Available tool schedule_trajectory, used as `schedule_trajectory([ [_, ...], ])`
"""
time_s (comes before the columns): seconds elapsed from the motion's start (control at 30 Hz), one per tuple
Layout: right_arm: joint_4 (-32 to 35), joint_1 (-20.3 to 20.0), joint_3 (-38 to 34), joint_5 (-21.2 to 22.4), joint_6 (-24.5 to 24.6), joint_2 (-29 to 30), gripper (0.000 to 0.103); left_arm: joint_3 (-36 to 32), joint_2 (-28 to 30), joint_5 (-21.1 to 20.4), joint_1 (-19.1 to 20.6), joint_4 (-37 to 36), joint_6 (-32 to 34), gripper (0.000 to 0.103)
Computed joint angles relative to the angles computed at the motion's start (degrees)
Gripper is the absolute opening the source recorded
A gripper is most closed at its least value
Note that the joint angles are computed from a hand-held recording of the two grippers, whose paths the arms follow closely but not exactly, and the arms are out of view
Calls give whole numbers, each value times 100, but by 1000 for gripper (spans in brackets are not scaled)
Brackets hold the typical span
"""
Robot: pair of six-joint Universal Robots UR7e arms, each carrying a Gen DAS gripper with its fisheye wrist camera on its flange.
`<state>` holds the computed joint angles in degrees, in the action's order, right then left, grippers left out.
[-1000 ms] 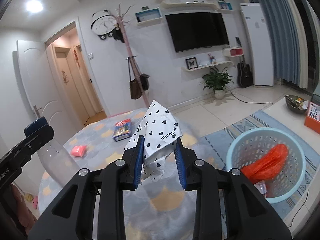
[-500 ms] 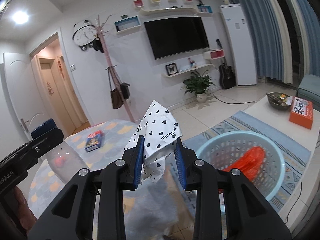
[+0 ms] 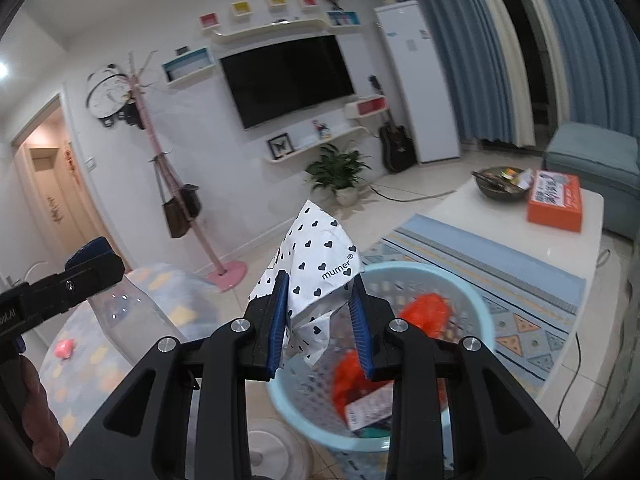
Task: Collect trash
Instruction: 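Carry the bottle and tissue packet with both grippers over the basket, then open both grippers to drop the bottle and tissue packet into the basket, then grasp the pink packet with the left gripper while the right moves toward the tiger-print box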
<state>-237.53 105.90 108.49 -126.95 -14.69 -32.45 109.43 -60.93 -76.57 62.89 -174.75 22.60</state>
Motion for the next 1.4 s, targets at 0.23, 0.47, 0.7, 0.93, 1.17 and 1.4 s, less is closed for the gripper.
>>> schedule_trajectory([
  [0.23, 179, -496, 136, 44, 139, -102, 29, -460, 713, 225, -51, 103, -15, 39],
  [0.47, 759, -820, 202, 53, 593, -157, 48, -1034, 1185, 397, 66, 968, -591, 59],
  [0.7, 695, -731, 230, 33, 746, -93, 48, -902, 909, 767, 26, 945, -671, 63],
  [0.93, 1028, -341, -1, 33, 699, 112, 50, -412, 191, 1374, 49, 595, -705, 64],
  [1.17, 1498, 188, -451, 273, 533, 370, 60, -73, -751, 2300, 405, 336, -831, 64],
  [1.4, 2262, 729, -1172, 570, 241, 734, 68, -408, -1102, 3223, 985, 113, -646, 67],
])
